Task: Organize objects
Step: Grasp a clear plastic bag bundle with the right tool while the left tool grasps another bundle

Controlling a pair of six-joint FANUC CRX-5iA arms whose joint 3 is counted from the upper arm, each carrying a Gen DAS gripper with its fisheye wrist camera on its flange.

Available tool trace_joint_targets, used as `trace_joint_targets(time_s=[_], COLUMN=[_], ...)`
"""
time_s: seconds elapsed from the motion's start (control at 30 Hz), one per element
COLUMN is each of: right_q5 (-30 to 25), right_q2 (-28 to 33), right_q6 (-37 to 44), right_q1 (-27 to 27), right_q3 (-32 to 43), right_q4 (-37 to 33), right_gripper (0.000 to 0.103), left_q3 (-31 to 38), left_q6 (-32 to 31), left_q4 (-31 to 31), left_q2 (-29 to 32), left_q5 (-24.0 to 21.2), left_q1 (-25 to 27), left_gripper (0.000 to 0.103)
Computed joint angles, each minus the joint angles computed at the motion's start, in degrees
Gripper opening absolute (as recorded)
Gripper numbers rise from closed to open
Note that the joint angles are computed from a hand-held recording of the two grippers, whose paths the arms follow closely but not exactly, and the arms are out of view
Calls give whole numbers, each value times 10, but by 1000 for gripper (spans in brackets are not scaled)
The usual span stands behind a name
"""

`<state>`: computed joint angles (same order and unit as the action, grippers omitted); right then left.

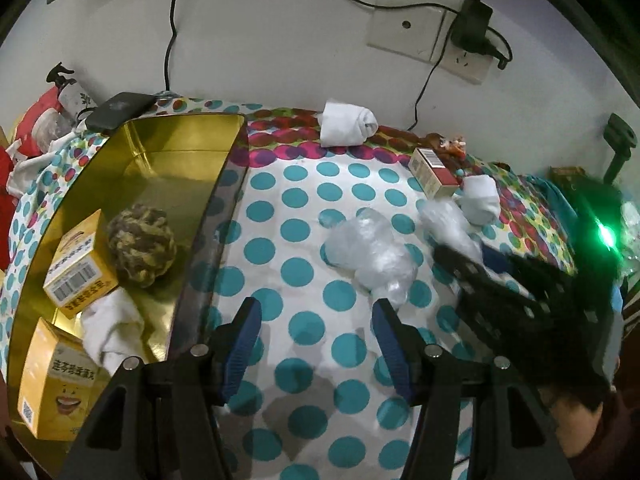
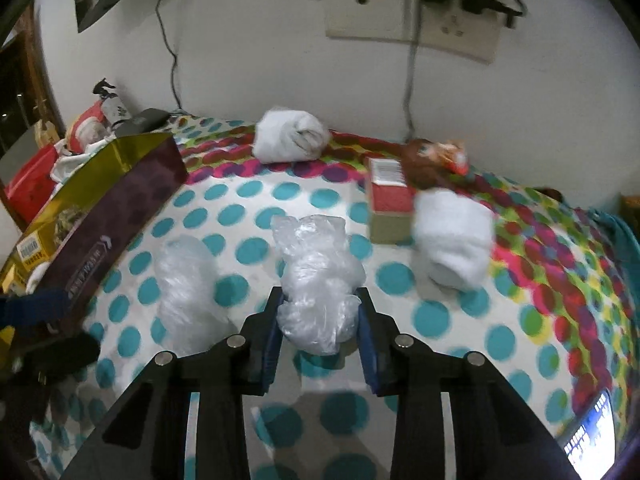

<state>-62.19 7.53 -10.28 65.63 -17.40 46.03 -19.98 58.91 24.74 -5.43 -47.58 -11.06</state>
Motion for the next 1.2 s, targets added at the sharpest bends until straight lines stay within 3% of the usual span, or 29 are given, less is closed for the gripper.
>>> trace_joint_targets(time_s=[0.3,0.43,0.8,0.9,1.0,1.07,1.2], right_q5=[-74,-95,-98,-96,-95,-95,-95], right_q2=[-48,-40,-42,-40,-41,-41,-42], right_q6=[-58,-59,-55,-57,-58,-58,-58], right_q1=[57,57,58,58,58,58,58], right_q3=[-45,-33,-33,-32,-33,-33,-33], right_q4=[-31,-48,-53,-52,-52,-52,-52], right_gripper=[32,31,31,31,31,31,31], left_q3=[1,4,58,57,33,19,-4], left_q6=[17,24,156,152,116,93,59], left_q4=[-2,20,-66,-72,-40,-28,-24], left_q2=[13,22,74,77,70,66,51], left_q5=[27,38,23,33,62,84,123], left_q1=[-33,-48,-82,-84,-79,-78,-79], left_gripper=[59,59,59,59,59,39,38])
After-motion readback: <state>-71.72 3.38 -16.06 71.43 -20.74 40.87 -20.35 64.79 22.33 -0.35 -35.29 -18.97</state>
